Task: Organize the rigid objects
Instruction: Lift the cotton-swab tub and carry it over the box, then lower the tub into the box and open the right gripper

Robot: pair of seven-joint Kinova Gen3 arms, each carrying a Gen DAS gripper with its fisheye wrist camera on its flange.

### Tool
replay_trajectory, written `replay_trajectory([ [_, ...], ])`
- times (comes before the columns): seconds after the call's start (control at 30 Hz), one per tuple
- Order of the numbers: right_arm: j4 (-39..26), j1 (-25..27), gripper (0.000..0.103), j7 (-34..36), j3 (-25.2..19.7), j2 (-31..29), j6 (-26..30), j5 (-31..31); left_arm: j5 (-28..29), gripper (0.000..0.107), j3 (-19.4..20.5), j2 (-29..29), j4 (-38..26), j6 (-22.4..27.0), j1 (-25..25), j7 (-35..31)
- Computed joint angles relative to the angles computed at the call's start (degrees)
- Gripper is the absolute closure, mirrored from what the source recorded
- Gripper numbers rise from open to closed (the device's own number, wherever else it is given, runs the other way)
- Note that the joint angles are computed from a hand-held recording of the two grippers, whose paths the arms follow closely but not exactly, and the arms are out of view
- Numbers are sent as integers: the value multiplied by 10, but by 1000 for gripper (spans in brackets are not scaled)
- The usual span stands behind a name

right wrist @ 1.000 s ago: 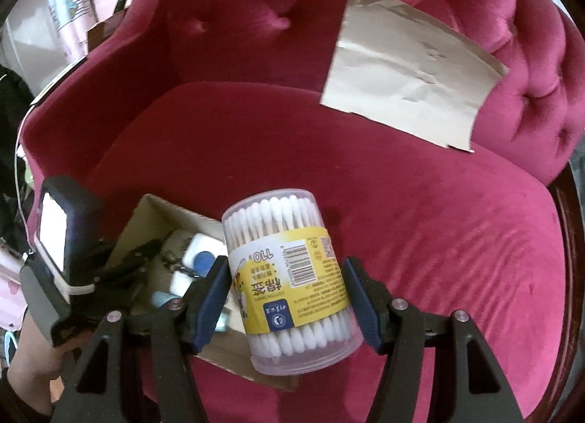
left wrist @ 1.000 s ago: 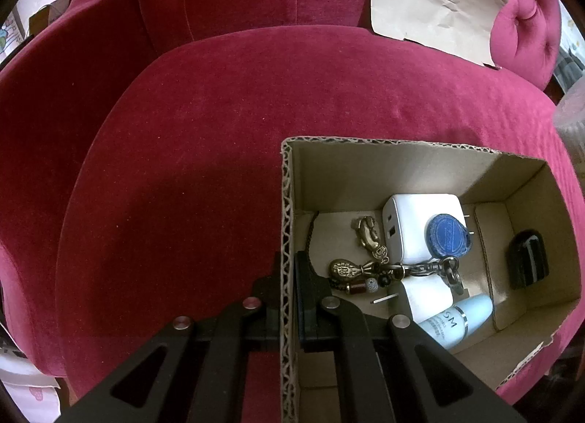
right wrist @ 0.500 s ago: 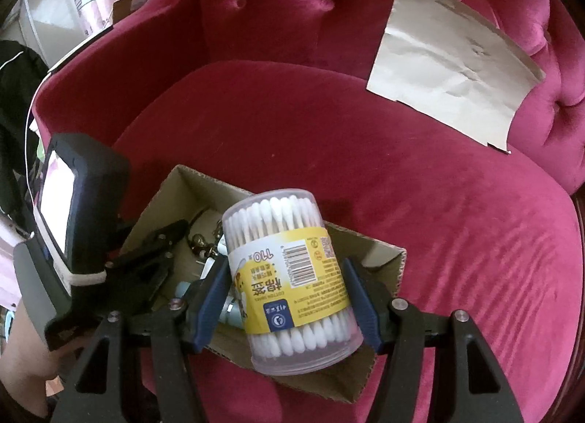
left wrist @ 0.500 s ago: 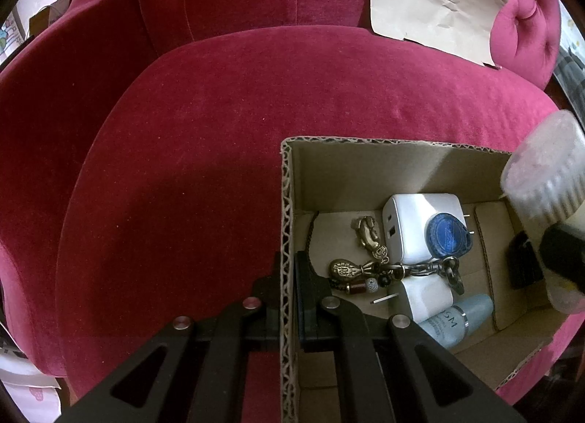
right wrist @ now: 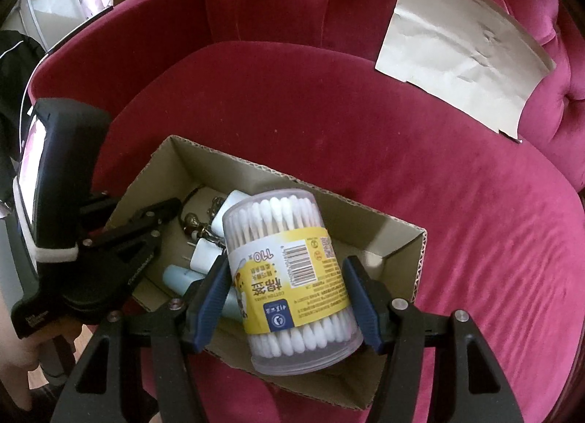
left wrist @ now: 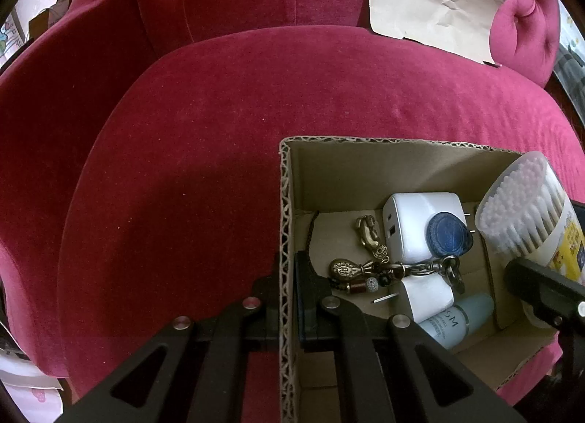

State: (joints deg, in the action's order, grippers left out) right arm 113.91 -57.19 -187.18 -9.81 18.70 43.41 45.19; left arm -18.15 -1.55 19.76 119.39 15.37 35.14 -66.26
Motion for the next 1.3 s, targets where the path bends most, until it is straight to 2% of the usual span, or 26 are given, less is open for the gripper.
replay_trajectory([
  [0.1, -3, -8, 33, -6, 2, 4, 11, 9, 0, 103, 0, 0, -1, 1, 1, 1],
  [0.17, -15, -23, 11, -15, 2, 11, 43, 17, -3, 103, -3, 0, -1, 1, 5, 5],
  [0.2, -17, -33, 7, -25, 4, 12, 59, 26, -3, 103, -3, 0, 0, 1, 4, 5],
  [0.33, -21, -28, 0, -28, -6, 16, 77, 26, -8, 103, -7, 0, 3, -3, 8, 9],
  [0.6, -20, -18, 0, -21, -6, 18, 72, 13, -10, 103, -7, 0, 2, -1, 8, 12],
  [1.3, 0, -10, 0, -55, -5, 8, 57, 18, -18, 102, -5, -1, -9, 18, 13, 26],
])
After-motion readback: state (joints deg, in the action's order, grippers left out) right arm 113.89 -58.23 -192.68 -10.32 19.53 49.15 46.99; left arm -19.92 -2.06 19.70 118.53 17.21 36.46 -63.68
